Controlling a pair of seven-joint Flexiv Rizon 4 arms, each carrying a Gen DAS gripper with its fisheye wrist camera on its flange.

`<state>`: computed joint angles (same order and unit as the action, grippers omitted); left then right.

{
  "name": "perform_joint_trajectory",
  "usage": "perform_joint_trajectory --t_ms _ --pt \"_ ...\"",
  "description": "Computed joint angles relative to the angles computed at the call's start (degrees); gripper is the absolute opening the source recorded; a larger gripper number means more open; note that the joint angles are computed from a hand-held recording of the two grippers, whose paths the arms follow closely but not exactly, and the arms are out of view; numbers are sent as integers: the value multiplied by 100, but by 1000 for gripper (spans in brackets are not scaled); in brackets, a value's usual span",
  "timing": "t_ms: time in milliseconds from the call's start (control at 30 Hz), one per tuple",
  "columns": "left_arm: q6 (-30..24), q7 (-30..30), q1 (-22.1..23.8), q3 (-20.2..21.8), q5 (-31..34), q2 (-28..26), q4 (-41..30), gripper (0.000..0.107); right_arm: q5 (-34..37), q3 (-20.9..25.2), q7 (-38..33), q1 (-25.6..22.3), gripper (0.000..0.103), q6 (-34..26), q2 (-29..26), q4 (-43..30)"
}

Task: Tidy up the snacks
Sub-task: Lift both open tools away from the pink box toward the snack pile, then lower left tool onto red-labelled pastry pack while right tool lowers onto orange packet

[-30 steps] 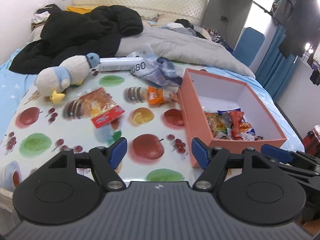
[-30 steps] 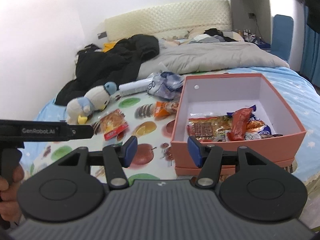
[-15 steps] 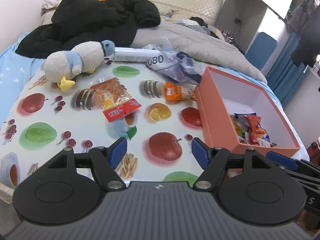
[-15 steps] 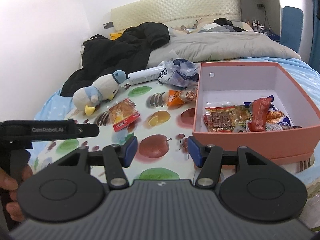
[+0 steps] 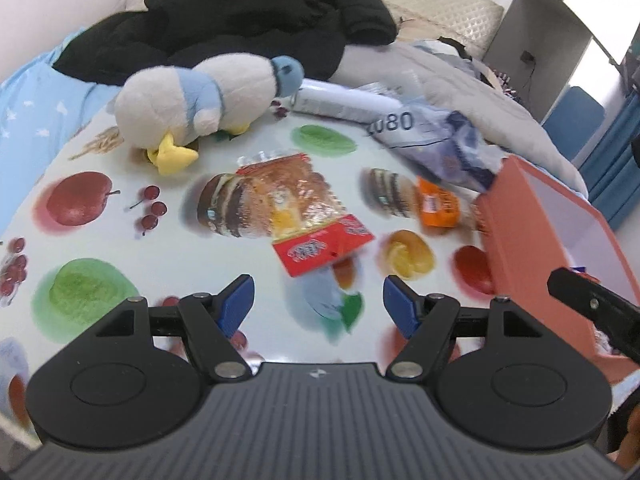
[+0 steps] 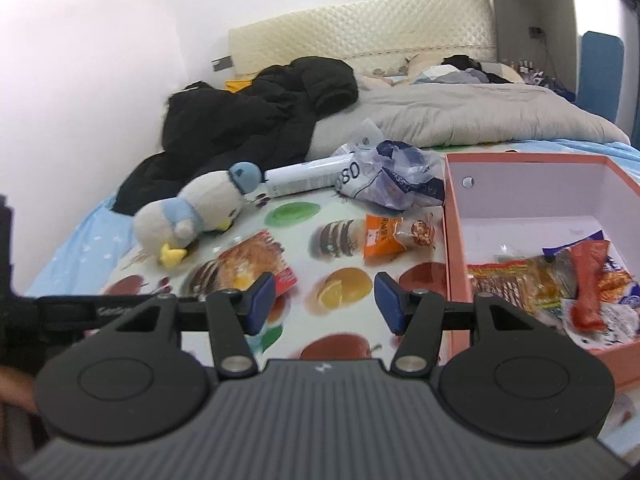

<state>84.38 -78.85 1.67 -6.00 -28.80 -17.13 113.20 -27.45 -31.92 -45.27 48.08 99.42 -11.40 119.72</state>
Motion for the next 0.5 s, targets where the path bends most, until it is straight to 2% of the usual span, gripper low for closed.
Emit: perform_joint_trajectory --t_ms 167,200,333,367,433,467,500 --pt "-63 151 258 -116 -19 -634 -497 75 668 -416 281 297 57 146 -996 -568" --pt "-102 143 279 -110 -1 -742 -615 76 784 -356 308 242 57 73 -1139 -697" --pt "-270 75 335 -125 38 -1173 -1169 78 1230 212 442 -233 58 -190 -1631 -1275" --pt "-371 -70 239 21 131 -1313 -1386 85 1276 258 490 -284 58 -248 -1738 -1398" --pt "-547 -345 44 317 383 -1582 -1818 87 1277 414 583 -455 58 -431 -1932 -1675" --pt "-738 -579 -119 571 575 -1712 -2077 88 1248 683 587 -704 61 -516 -2027 -1865" --pt "-898 -737 -188 695 716 -1841 -2317 89 1210 1095 532 -1061 68 -572 -2118 -2075"
